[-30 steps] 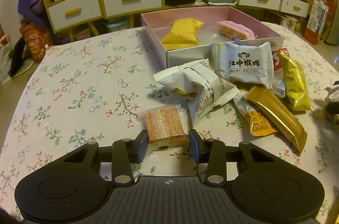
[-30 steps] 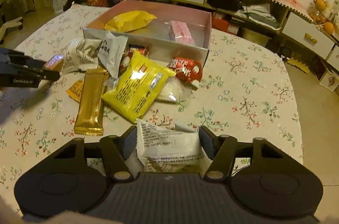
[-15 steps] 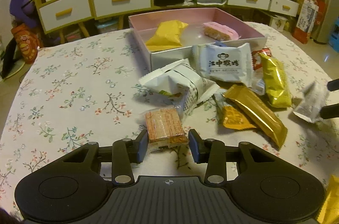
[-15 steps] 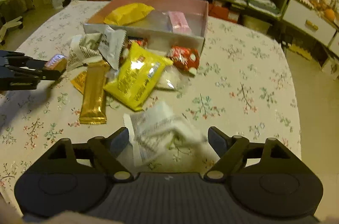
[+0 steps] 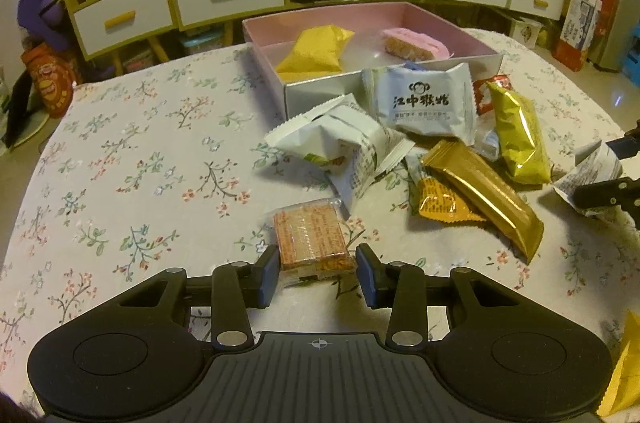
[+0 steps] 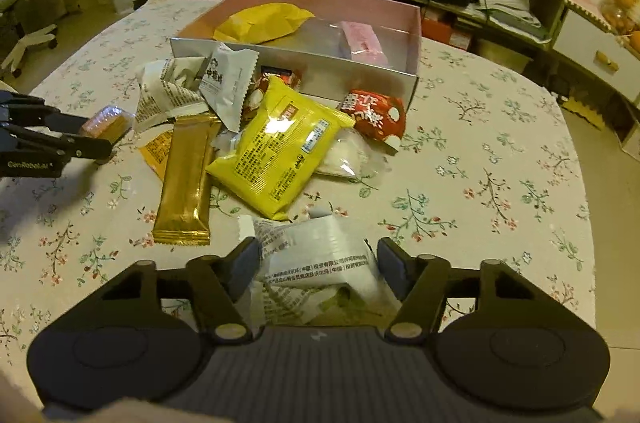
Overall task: Organize snacks
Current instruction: 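Grasp the small orange wafer with the left tool while the right grasps a white packet, then lower the wafer and white packet into the box and open both tools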
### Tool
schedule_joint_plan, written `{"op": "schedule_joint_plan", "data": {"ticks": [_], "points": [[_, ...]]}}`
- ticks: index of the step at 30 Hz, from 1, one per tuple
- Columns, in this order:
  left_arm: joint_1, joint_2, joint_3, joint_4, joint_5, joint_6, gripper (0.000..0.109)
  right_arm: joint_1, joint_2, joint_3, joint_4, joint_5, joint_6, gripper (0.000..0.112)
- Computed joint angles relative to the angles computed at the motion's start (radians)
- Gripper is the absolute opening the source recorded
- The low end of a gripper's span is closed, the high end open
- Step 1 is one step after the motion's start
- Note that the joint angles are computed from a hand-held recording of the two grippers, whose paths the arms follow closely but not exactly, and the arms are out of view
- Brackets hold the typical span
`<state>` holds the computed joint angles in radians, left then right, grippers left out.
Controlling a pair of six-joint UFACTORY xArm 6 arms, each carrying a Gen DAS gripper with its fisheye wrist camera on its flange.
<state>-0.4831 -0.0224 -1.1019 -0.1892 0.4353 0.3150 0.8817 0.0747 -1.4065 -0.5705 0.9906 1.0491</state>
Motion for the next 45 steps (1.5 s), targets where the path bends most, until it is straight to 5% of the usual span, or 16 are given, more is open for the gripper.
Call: {"op": "schedule_joint_plan", "data": {"ticks": [7,14,45], "points": [[0.001,-0.012,0.000,-0.022,-0.006,0.016,0.038,-0.002,0.000,-0.008,-0.008,-0.026,0.006,0.041],[0.009,-0.017,-0.010,-0.037,0.004,0.020,0.038,-0.006,0.006,-0.023,0.013,-0.038,0.013,0.035],[0.003,-0.014,-0.100,-0.088,-0.024,0.015,0.038,-0.061,0.107,-0.233,-0.100,-0.085,0.144,0.033]]}}
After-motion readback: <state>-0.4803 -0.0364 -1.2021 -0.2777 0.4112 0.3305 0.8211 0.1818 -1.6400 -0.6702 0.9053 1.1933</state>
